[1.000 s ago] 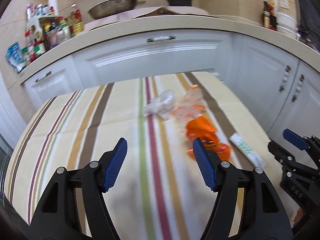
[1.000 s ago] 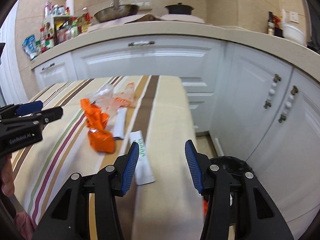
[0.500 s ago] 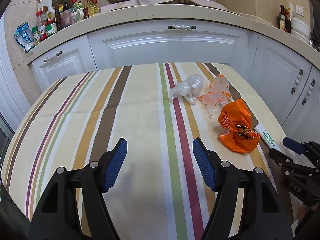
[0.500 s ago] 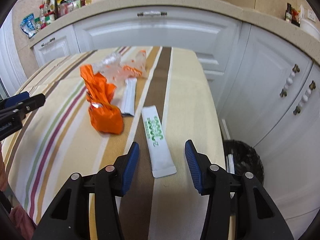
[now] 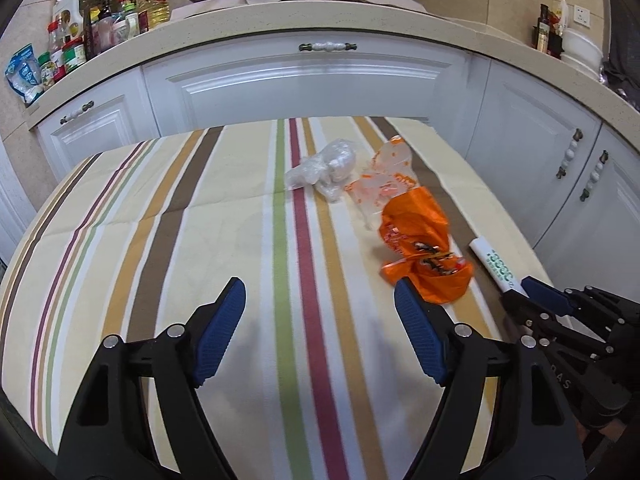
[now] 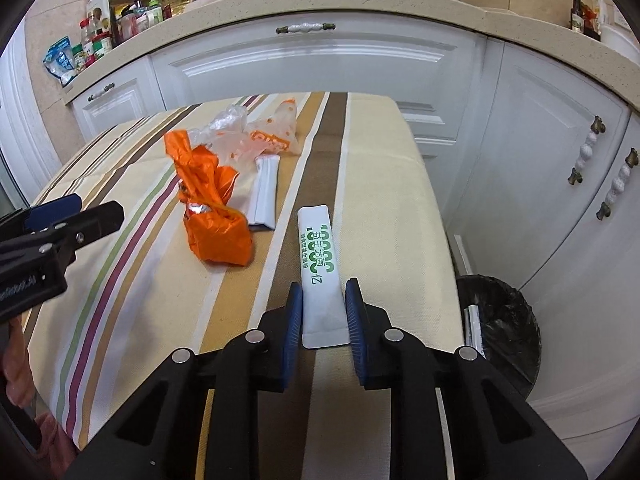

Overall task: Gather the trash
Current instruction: 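Grasp the orange wrapper bag with the left tool while the right tool holds the packet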

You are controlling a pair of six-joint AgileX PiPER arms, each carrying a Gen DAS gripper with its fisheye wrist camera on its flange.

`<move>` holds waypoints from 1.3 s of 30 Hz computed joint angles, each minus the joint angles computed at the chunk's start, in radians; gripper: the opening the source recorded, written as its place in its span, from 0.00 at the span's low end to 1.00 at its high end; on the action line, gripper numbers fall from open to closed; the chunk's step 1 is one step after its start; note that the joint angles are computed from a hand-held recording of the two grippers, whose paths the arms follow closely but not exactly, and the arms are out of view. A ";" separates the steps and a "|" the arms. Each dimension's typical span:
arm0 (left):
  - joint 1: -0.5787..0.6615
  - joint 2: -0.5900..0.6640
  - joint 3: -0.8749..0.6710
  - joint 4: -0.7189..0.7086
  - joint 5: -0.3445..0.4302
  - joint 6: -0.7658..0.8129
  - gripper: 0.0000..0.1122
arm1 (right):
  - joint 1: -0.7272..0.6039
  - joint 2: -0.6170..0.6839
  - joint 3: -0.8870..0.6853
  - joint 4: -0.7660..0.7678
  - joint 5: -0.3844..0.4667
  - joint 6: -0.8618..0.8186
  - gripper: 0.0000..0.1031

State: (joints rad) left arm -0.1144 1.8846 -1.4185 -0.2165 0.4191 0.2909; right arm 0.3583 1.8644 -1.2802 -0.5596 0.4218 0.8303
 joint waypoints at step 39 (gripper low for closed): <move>-0.138 0.098 -0.157 0.136 -0.004 -0.080 0.18 | -0.101 -0.101 0.120 -0.307 -0.119 0.312 0.23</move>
